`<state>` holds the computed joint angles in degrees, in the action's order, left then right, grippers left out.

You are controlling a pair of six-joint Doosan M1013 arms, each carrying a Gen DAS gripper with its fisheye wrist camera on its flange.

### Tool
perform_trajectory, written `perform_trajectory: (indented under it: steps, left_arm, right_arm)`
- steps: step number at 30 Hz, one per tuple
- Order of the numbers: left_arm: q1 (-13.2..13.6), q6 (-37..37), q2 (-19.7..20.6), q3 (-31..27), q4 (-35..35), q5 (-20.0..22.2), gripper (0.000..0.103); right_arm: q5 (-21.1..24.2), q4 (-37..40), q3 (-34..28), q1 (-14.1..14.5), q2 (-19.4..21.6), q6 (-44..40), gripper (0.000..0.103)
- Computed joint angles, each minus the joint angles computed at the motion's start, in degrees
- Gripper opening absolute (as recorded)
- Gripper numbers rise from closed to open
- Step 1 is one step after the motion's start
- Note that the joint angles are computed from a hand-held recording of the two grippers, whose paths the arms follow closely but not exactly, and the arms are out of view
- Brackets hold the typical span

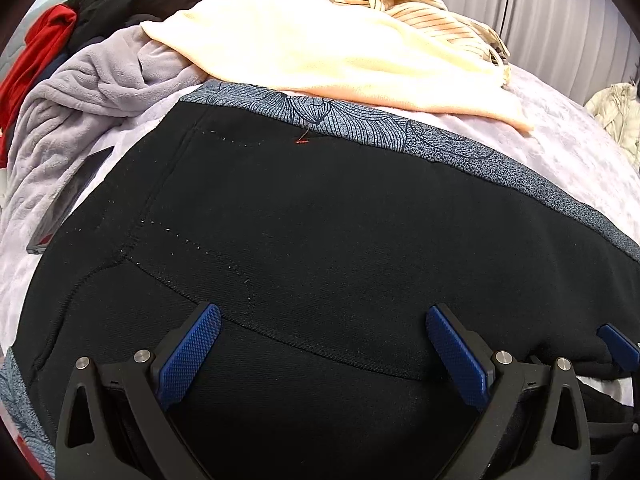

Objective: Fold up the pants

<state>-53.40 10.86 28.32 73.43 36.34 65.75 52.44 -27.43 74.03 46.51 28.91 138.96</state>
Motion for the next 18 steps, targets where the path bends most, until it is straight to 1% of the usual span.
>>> perform_trajectory:
  steps: [3, 8, 12, 14, 18]
  left_arm:
    - [0.3, 1.2, 0.0, -0.2, -0.7, 0.3, 0.103]
    - [1.0, 5.2, 0.9, -2.6, -4.0, 3.0, 0.103]
    - [1.7, 7.7, 0.2, -3.2, -7.6, 2.9, 0.103]
    - [1.3, 7.5, -0.9, -2.7, -6.9, 2.6, 0.103]
    - [0.6, 7.8, -2.7, -1.9, -4.0, 1.9, 0.103]
  right_arm:
    - [0.6, -0.2, -0.1, 0.1, 0.0, 0.0, 0.103]
    - [3.1, -0.4, -1.5, 0.3, 0.8, -1.4, 0.103]
    - [4.8, 1.4, -2.6, 0.1, 0.8, -4.4, 0.103]
    - [3.0, 2.1, -1.5, 0.0, -0.6, -4.3, 0.103]
    - [-4.1, 1.8, 2.2, 0.0, -4.6, -1.9, 0.103]
